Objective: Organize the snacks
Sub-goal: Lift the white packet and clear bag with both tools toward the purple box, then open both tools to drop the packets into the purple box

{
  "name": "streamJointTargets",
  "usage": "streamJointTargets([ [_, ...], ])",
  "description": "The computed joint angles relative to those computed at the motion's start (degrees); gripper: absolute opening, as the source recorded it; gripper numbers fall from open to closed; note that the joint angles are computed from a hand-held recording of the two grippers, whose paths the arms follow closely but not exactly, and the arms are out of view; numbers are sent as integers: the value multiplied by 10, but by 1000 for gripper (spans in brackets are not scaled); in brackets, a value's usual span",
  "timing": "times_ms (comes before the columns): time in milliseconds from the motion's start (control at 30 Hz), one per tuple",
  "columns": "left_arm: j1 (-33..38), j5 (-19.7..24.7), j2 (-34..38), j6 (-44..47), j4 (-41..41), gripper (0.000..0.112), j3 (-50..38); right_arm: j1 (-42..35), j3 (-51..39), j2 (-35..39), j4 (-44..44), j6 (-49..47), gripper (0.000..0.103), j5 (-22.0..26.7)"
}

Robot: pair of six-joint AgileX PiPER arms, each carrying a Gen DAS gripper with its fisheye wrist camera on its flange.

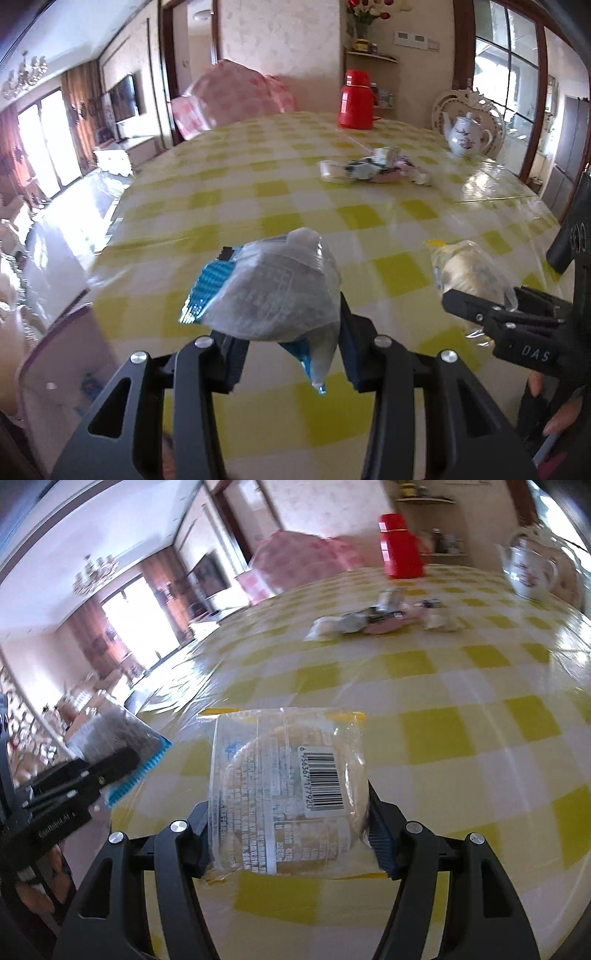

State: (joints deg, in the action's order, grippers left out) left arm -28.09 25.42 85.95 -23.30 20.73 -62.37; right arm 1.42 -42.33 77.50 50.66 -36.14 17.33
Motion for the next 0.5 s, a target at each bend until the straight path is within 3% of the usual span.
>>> streamJointTargets([
  [300, 134, 26, -69, 138, -28, 43, 63, 163, -35, 21, -200, 205, 64, -27],
  [500, 264, 34, -68, 232, -44, 43, 64, 330, -112, 67, -462, 442, 64, -11],
])
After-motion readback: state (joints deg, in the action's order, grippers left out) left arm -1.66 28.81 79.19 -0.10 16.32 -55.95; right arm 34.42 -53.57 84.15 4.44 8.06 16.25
